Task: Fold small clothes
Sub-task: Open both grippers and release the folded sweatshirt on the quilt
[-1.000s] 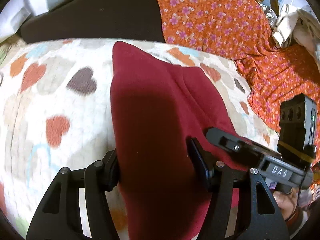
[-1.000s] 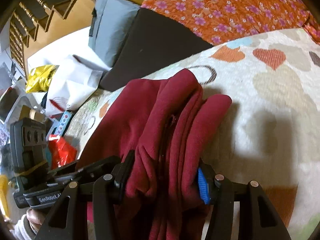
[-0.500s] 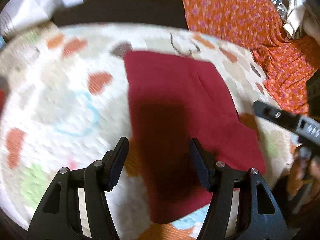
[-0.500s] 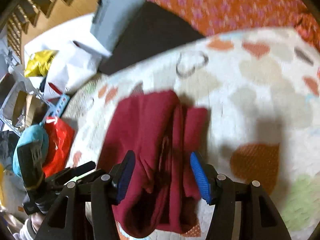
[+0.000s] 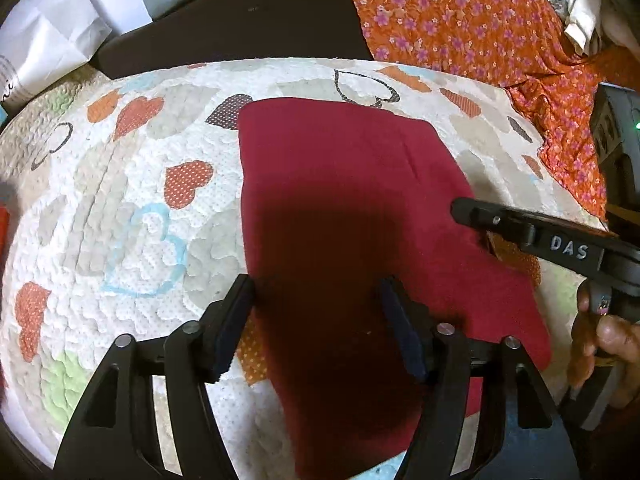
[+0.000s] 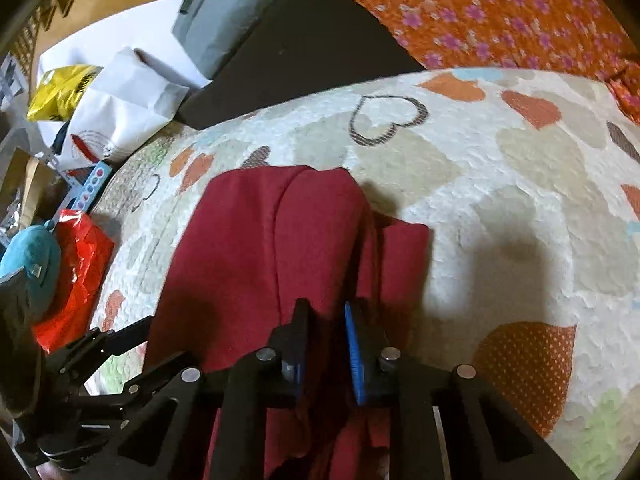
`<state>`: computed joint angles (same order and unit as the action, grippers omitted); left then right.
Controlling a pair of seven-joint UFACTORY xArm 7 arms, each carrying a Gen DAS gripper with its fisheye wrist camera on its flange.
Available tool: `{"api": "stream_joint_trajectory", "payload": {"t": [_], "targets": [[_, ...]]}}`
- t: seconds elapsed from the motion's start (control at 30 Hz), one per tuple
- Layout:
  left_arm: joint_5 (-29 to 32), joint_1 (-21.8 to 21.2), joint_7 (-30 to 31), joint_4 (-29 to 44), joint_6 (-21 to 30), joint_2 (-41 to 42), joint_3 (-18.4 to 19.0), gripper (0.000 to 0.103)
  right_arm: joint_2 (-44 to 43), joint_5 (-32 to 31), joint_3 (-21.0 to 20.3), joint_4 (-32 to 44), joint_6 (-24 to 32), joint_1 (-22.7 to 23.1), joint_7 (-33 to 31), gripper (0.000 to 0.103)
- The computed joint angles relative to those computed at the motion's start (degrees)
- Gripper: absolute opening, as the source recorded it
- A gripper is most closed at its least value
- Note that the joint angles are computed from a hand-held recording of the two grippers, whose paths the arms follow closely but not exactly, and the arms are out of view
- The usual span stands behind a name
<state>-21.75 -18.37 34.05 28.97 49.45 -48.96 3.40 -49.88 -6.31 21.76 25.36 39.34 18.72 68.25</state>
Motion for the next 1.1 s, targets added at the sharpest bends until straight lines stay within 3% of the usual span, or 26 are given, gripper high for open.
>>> {"api": "stream_joint_trajectory", "payload": {"t": [0.1, 0.33, 0.5, 0.63, 0.8, 1.1], "targets": [[0.35, 0.26, -1.09, -0.22, -1.55, 0.85, -1.25, 0.069, 2.63, -1.60, 1.31, 1.49, 1.24, -0.95, -0.37, 0.017], [0.18, 0.75, -2.28, 0.42, -1.38, 1.17, -0.17, 0.069, -1.53, -2.97, 4.16, 6.05, 7.74, 0.53, 0.90, 0.019], [0.92, 1.32, -2.31, -0.38, -2.94, -0.59, -0.15, 0.069, 1.80, -2.57, 4.95, 8.47, 5.88, 2.85, -1.79, 0.019], [1.66, 1.68, -2.22, -1.97, -5.86, -2.44, -0.10, 0.069, 8.31, -3.08, 6.76, 10.34, 13.40, 2.74, -2.02, 0.019], [3.12, 2.08, -2.48, -3.76, -9.77, -4.35, -0.06, 0.069, 5.50, -4.32, 6.71, 10.32, 13.44, 4.40, 1.39, 0.021], [4.62, 1.87, -5.13, -4.07, -11.58, -6.71, 0.03, 0.069, 3.59, -9.33, 13.59, 16.24, 20.96, 2.21, 7.93, 0.025]]}}
